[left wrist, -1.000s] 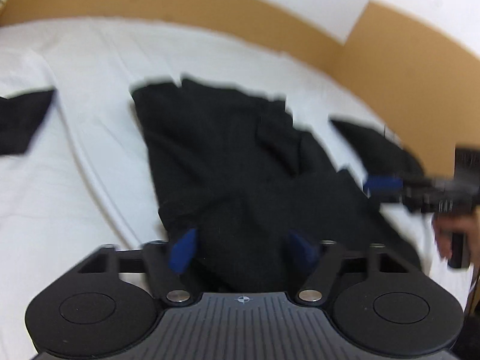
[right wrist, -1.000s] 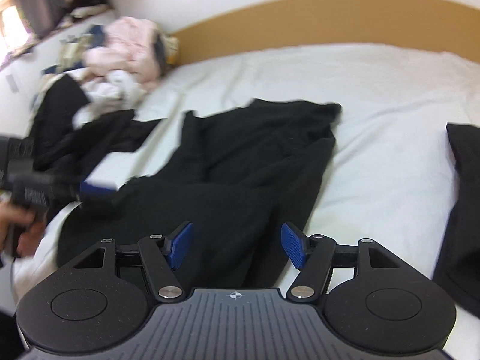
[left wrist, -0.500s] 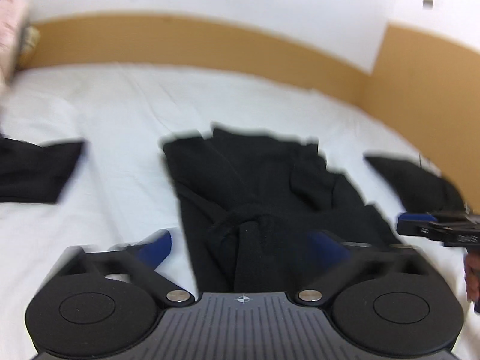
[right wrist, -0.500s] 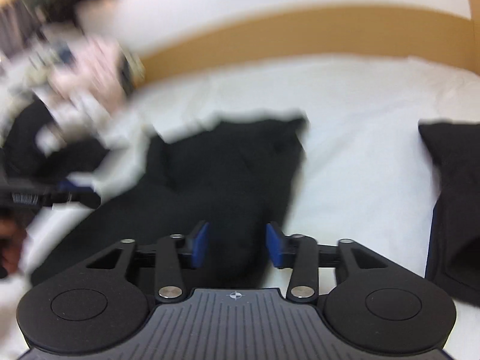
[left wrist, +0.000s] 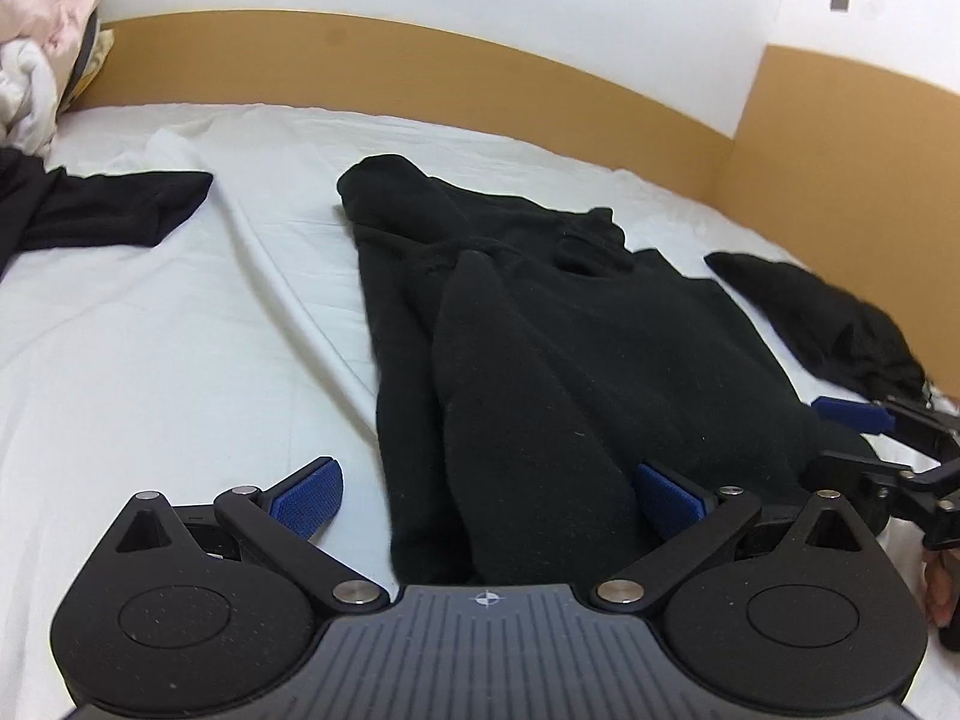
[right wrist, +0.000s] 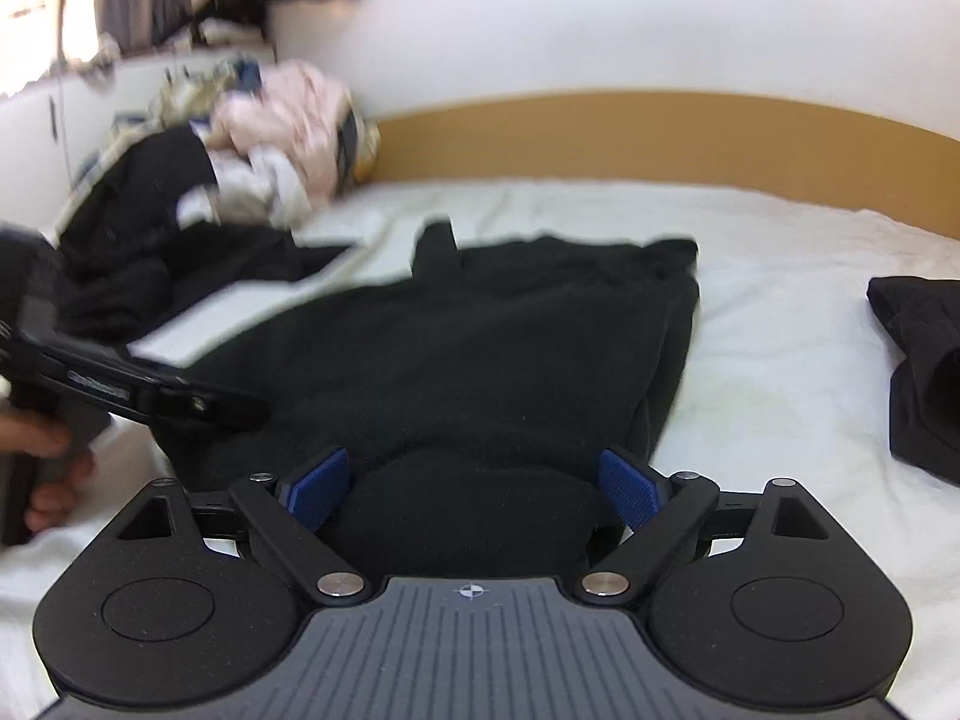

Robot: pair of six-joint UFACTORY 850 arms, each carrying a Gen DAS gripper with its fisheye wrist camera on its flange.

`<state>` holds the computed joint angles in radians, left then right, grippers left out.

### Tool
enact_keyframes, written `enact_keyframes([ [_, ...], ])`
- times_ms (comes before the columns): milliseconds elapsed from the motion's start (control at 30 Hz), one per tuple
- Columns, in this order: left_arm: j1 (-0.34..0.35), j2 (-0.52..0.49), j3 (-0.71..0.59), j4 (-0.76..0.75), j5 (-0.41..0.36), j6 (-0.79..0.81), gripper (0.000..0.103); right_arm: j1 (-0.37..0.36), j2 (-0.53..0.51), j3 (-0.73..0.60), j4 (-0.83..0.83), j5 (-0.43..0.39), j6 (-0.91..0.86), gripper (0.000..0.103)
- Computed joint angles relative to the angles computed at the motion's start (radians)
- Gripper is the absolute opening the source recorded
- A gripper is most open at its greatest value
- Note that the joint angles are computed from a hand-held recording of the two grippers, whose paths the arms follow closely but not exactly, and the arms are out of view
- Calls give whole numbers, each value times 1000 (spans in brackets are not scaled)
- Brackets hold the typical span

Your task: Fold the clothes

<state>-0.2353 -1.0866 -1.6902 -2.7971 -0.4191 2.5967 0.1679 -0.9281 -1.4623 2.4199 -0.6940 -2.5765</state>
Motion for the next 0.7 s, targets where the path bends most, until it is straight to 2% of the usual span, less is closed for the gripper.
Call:
enact_keyframes([
  [100,-18,4,-1,-134,34,144,103,-1,-1,12,73,-24,-21,98],
  [133,-24,5,-4,-178,49,200,103,0,-5,3,69,-5,-7,98],
  [200,-32,4,-10,-231,66,268,103,10,-20,-48,-1,96,54,98],
  [300,-33,-1,-16,-229,67,264,103,23,-8,-49,-34,179,53,100],
  [567,-27,6,8,-197,32,216,103,21,21,8,42,152,-23,103],
  [700,-27,4,5,-199,35,217,103,36,-14,-55,8,185,33,103],
])
